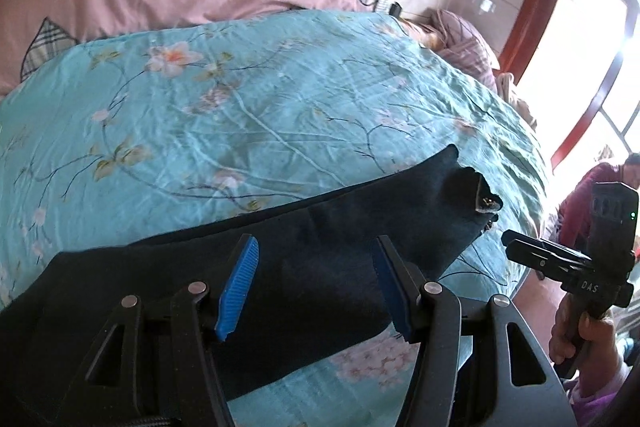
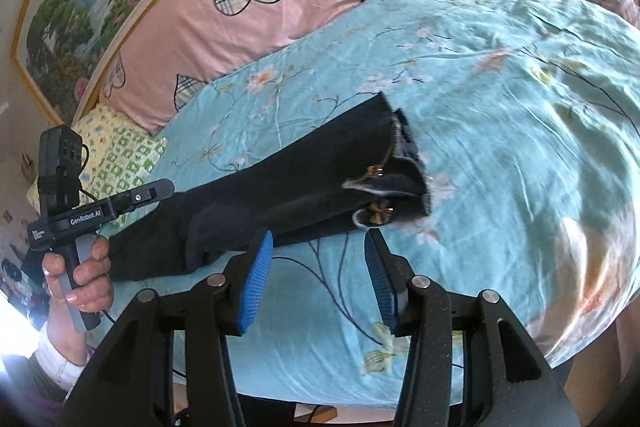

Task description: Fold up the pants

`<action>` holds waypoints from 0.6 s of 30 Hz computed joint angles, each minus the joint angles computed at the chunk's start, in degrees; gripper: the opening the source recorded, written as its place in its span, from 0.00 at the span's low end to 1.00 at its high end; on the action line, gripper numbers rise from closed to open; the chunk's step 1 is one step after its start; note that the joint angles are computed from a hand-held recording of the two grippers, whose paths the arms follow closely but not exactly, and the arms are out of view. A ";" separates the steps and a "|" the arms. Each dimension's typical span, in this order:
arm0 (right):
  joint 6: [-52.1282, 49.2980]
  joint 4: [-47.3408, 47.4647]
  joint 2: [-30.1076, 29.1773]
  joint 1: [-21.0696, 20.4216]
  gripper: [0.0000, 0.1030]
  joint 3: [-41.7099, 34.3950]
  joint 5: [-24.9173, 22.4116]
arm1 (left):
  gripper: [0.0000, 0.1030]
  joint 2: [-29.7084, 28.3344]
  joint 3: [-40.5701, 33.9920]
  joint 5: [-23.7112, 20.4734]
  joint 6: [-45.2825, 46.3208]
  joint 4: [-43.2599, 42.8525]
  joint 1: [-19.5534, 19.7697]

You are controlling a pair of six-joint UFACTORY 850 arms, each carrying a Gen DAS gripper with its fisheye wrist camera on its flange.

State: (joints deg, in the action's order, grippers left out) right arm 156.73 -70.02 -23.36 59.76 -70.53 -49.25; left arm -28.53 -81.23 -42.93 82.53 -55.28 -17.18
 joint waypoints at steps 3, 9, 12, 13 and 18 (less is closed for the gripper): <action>2.89 -0.32 0.43 -0.03 0.48 1.04 0.21 | 0.60 -1.00 -1.68 -1.42 -0.51 1.55 -0.85; 10.24 -2.84 1.77 -0.39 0.48 4.01 1.51 | 0.61 -3.79 -5.64 -2.93 -2.36 6.46 -4.05; 13.70 -4.11 2.22 -0.51 0.48 5.09 1.61 | 0.61 -5.10 -7.51 -3.50 -2.36 9.08 -5.99; 14.55 -4.55 2.36 -0.58 0.48 5.40 1.82 | 0.61 -5.43 -8.01 -3.77 -2.11 9.71 -6.50; 21.01 -7.87 2.88 -0.87 0.48 7.19 2.93 | 0.61 -8.13 -11.98 -4.89 -1.49 13.76 -9.88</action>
State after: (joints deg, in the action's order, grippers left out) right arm 177.74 -77.90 -20.48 58.89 -63.34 -46.32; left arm -36.66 -93.21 -47.83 81.04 -41.52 -27.06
